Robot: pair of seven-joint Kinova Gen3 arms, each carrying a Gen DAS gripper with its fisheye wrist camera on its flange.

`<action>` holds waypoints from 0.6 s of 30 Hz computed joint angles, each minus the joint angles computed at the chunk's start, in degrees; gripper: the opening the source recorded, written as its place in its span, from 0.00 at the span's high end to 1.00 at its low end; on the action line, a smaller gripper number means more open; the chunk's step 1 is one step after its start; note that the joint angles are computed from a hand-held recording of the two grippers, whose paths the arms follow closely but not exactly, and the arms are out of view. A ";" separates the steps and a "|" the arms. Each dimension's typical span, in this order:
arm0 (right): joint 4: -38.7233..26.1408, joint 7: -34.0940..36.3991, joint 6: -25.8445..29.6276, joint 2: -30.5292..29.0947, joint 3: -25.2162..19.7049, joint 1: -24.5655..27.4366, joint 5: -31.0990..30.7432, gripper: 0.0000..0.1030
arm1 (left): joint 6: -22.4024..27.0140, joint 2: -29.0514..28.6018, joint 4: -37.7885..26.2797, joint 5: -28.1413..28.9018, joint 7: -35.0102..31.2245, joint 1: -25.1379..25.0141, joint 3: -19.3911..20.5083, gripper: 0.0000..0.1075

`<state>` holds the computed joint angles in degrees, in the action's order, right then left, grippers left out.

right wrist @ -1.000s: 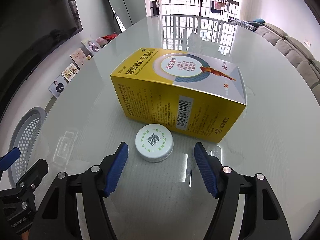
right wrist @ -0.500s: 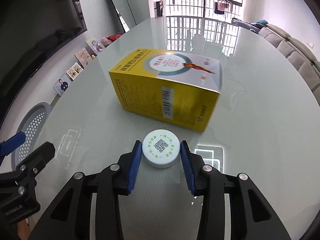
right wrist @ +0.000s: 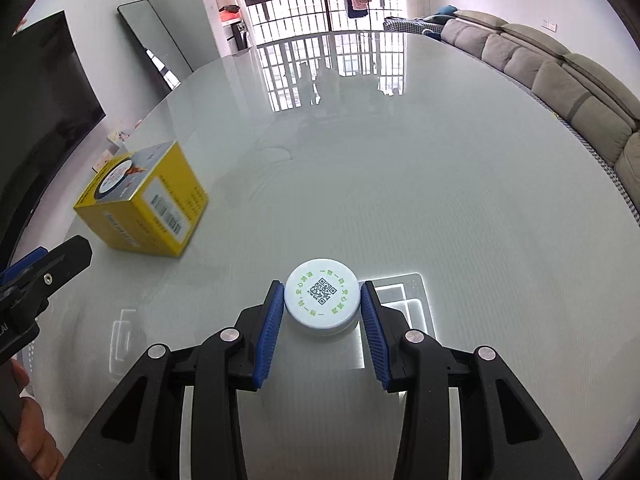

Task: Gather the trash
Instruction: 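Grasp the yellow box with the left tool while the right tool holds the lid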

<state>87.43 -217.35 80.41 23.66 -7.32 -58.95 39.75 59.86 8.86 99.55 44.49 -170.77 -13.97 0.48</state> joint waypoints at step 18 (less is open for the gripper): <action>8.05 -8.15 -5.14 -3.87 -2.12 -0.03 4.35 0.63 | -15.03 1.22 1.49 -6.66 12.56 5.84 2.58 0.12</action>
<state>95.48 -225.51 75.27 19.79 -9.45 -58.98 44.10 44.83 10.07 101.04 37.83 -158.21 -8.13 3.06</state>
